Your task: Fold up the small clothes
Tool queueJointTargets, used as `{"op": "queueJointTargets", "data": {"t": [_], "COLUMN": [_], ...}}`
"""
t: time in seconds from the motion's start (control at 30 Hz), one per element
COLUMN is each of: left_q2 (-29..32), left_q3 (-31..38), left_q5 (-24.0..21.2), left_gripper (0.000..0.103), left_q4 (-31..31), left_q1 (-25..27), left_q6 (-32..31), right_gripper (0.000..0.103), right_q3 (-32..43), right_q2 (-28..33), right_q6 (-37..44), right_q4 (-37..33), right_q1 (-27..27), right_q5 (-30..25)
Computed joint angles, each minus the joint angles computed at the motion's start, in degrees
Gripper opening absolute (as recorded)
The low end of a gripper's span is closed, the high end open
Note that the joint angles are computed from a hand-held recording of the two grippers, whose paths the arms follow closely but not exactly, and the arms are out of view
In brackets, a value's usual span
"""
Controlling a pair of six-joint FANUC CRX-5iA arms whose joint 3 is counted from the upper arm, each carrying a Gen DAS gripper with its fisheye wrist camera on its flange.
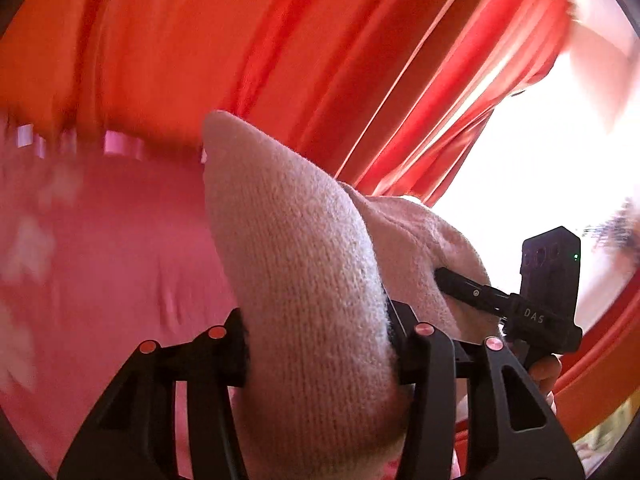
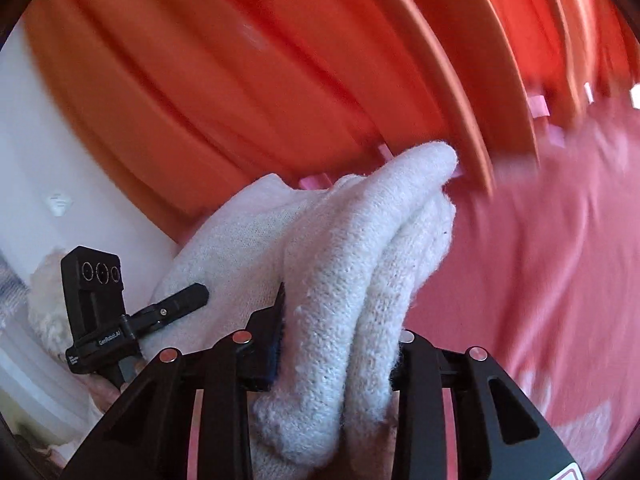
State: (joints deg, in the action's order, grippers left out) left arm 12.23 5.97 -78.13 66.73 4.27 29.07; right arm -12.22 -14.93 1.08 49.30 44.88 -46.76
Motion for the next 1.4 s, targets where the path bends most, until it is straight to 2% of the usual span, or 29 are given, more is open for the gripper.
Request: {"op": "queueJointTargets", "data": {"t": [0.1,0.17,0.27,0.3,0.33,0.43,0.47,0.5,0.57,0.6,0.63,0.7,0.77,0.83,0.87,0.9,0.93,0.97,1.07,1.1,1.13,1.17,1.2,1.23,1.3,1.4], "left_q2": [-0.28,0.62,2.39,3.64,5.51,8.41,8.98,9.43,9.80,10.20,10.06,9.28,8.84,10.31,9.97,10.47,10.71,11.57,11.12,11.10,11.04,11.20,11.27,11.08,10.45,9.22], "left_q3": [2.82,4.96,6.09,6.79,7.49,7.76,6.34,4.86,2.63,3.90,3.85,2.36,1.83,4.01,3.82,4.87,5.65,7.51,7.44,7.54,7.34,7.45,7.54,7.39,6.50,4.92], "left_q5": [0.23,1.83,6.61,9.03,11.60,18.57,20.88,21.79,22.87,22.82,22.60,24.38,26.93,25.54,26.49,26.83,26.90,25.89,25.83,26.06,26.22,26.23,26.25,26.56,27.67,28.94], "left_gripper": [0.047,0.048,0.057,0.066,0.073,0.072,0.071,0.070,0.070,0.070,0.070,0.072,0.073,0.074,0.074,0.075,0.075,0.075,0.074,0.074,0.074,0.074,0.074,0.075,0.075,0.075], "left_q4": [5.32,7.59,7.60,6.00,2.81,-9.29,-12.77,-13.44,-13.76,-17.12,-17.63,-16.01,-17.53,-20.74,-22.30,-23.96,-25.72,-26.63,-27.97,-28.80,-28.97,-29.34,-29.68,-30.09,-30.21,-29.89], "left_q1": [1.56,1.98,2.22,1.60,1.17,0.50,0.57,0.66,0.67,0.35,0.24,-0.75,-1.67,-2.30,-2.61,-2.85,-3.13,-2.87,-2.58,-2.61,-2.56,-2.68,-2.76,-2.87,-2.99,-2.91], "left_q6": [-2.70,-2.87,-2.28,-0.53,2.08,12.07,15.13,15.96,16.51,19.01,18.52,12.66,12.39,15.90,16.63,16.94,16.92,17.37,17.20,17.32,17.15,17.30,17.38,17.24,16.80,16.05], "right_gripper": [0.031,0.032,0.043,0.048,0.052,0.055,0.055,0.055,0.053,0.054,0.054,0.058,0.059,0.059,0.058,0.042,0.020,0.020,0.018,0.018,0.018,0.019,0.019,0.019,0.019,0.023], "right_q3": [2.74,4.14,5.67,5.87,6.09,8.28,7.68,7.23,10.75,10.21,9.59,11.55,12.45,13.44,14.57,17.71,19.38,19.68,17.30,17.95,20.51,24.21,25.50,24.69,25.61,21.70], "right_q2": [1.92,3.83,7.84,10.27,11.94,18.62,19.63,19.98,21.53,21.16,21.16,22.58,23.31,23.79,24.49,25.81,26.98,27.19,26.14,26.71,28.72,31.19,32.63,32.26,32.25,29.22], "right_q6": [-1.99,-3.34,-4.46,-4.79,-5.65,-8.24,-8.77,-8.11,-2.64,-1.50,-1.61,0.55,2.12,4.56,7.02,10.18,12.98,12.77,10.28,11.13,13.02,16.15,17.28,17.02,17.43,10.35], "right_q4": [6.99,9.04,6.50,4.64,3.71,-1.23,-2.81,-5.75,-13.99,-14.11,-11.43,-10.78,-13.02,-19.70,-23.18,-27.10,-29.82,-29.55,-20.23,-18.30,-19.37,-23.44,-26.24,-26.03,-24.93,-18.34], "right_q1": [-0.18,-1.85,-6.27,-8.07,-8.57,-7.80,-7.55,-7.86,-8.12,-8.41,-8.24,-8.03,-9.01,-10.93,-12.10,-12.34,-12.76,-12.48,-9.99,-9.26,-9.15,-9.82,-10.50,-10.73,-10.21,-8.08], "right_q5": [2.80,5.62,11.57,12.55,11.25,-0.42,-1.40,0.33,-1.47,0.45,0.65,-2.98,-2.58,0.23,0.79,-1.00,-1.92,-2.37,-0.60,-2.56,-6.50,-10.85,-12.50,-11.41,-13.20,-11.48]}}
